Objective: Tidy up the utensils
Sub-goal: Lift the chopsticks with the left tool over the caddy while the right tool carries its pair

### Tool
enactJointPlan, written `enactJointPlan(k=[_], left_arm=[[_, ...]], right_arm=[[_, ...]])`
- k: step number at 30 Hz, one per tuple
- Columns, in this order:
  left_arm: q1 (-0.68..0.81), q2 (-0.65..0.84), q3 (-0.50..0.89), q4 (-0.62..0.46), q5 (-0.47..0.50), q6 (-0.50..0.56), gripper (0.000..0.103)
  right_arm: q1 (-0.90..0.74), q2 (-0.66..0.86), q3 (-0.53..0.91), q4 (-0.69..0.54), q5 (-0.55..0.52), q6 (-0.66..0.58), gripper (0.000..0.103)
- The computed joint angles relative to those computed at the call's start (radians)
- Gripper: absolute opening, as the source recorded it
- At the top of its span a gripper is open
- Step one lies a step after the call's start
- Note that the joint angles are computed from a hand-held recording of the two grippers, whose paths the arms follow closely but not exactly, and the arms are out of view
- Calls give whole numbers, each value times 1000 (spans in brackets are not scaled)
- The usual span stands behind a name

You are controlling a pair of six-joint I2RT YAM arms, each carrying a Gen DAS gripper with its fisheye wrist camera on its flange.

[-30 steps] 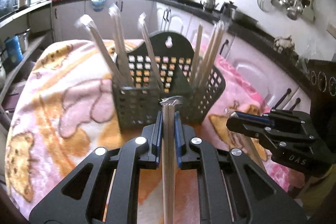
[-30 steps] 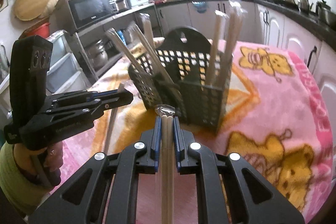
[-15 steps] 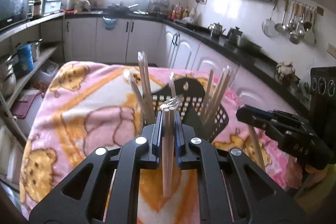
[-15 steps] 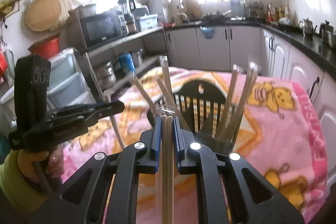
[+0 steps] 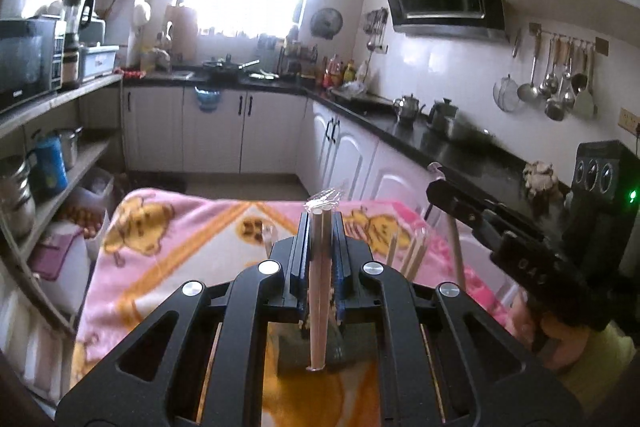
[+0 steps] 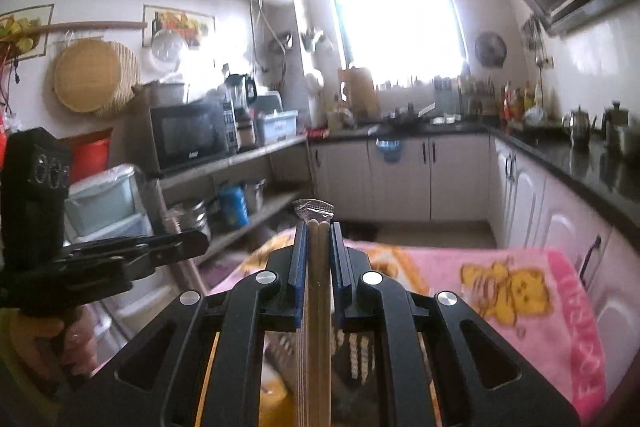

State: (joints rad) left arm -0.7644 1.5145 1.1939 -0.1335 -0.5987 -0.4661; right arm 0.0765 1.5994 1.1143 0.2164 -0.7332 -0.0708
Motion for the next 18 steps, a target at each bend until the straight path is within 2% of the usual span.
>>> enactJointPlan(k=[5, 13, 18], left_arm=[[37, 24, 48, 1, 7, 28, 4], [88, 95, 67, 64, 23, 33, 4], [99, 142, 57, 113, 38, 31, 4]], right_arm=[[16, 90, 55, 142, 49, 55, 11], [39, 248, 165, 256, 147, 127, 11], [69, 310, 162, 339, 244, 131, 11]])
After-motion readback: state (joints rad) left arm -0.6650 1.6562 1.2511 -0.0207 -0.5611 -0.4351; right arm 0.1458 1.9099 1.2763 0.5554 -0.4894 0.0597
